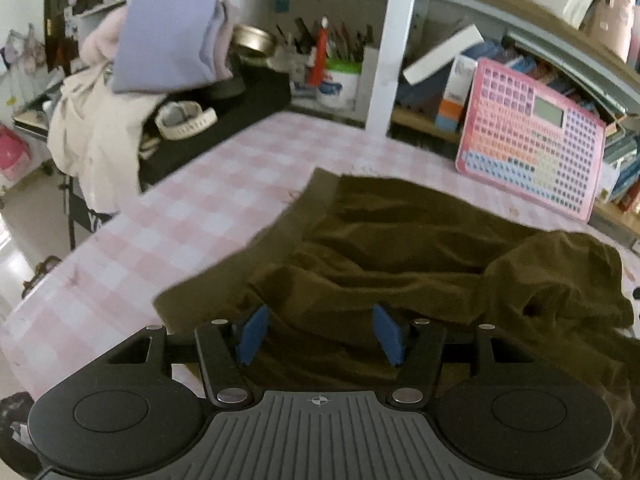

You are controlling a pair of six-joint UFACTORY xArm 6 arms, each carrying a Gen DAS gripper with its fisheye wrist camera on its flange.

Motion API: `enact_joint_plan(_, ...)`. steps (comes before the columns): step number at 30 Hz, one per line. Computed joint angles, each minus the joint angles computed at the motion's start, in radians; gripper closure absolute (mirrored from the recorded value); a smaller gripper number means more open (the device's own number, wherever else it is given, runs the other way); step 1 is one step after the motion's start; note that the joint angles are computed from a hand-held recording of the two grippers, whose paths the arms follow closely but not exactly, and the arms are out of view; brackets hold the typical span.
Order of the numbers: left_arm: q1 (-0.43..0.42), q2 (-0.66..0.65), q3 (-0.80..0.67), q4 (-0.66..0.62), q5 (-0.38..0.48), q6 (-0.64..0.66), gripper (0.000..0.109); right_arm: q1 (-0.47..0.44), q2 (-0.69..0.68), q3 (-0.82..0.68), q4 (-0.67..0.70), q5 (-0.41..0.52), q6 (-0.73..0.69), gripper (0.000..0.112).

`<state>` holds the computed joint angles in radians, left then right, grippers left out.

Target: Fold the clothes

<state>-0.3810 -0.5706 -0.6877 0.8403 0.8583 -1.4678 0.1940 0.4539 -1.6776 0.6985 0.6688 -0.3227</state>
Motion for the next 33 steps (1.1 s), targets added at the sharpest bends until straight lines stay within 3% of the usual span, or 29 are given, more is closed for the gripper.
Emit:
enact_joint_plan(9, -0.032, -0.026, 0.006, -0.015, 0.044, -0.016, 0.049, 0.012, -0.02, 0.029, 0.082, 0.018, -0.124, 0.054)
enact_joint_plan(11, -0.039, -0.028, 0.008, -0.019, 0.048, -0.018, 0.049, 0.023, -0.009, 0.018, 0.039, 0.011, -0.096, 0.054)
enact_joint_plan(15, -0.049, -0.035, 0.011, -0.018, 0.055, -0.027, 0.049, 0.06, 0.012, 0.019, -0.122, -0.098, 0.021, 0.056)
enact_joint_plan(16, -0.05, -0.036, 0.011, -0.016, 0.056, -0.028, 0.049, 0.07, 0.017, 0.019, -0.167, -0.119, 0.032, 0.058)
enact_joint_plan(18, -0.045, -0.034, 0.008, -0.011, 0.051, -0.026, 0.049, 0.089, 0.029, 0.017, -0.267, -0.159, 0.06, 0.081)
enact_joint_plan(19, -0.041, -0.032, 0.006, -0.008, 0.046, -0.024, 0.049, 0.099, 0.031, 0.015, -0.311, -0.165, 0.054, 0.087)
enact_joint_plan(22, -0.016, -0.021, -0.003, 0.001, 0.009, 0.003, 0.049, 0.112, 0.03, -0.011, -0.305, -0.085, -0.112, 0.1)
enact_joint_plan(24, 0.017, -0.005, -0.015, 0.001, -0.032, 0.049, 0.049, 0.112, 0.009, 0.013, -0.314, -0.11, -0.156, 0.102)
enact_joint_plan(26, 0.065, 0.019, -0.031, -0.006, -0.091, 0.103, 0.049, 0.098, -0.027, 0.079, -0.413, -0.253, -0.05, 0.102)
enact_joint_plan(27, 0.088, 0.031, -0.04, -0.011, -0.12, 0.131, 0.049, 0.086, -0.026, 0.084, -0.498, -0.278, 0.047, 0.104)
enact_joint_plan(30, 0.179, 0.1, -0.075, -0.08, -0.243, 0.273, 0.051, 0.074, 0.02, 0.036, -0.623, -0.204, 0.112, 0.104)
enact_joint_plan(31, 0.206, 0.131, -0.094, -0.111, -0.28, 0.33, 0.053, 0.074, 0.021, 0.043, -0.633, -0.221, 0.132, 0.104)
enact_joint_plan(33, 0.248, 0.196, -0.127, -0.167, -0.356, 0.426, 0.065, 0.074, 0.012, 0.05, -0.752, -0.224, 0.269, 0.076)
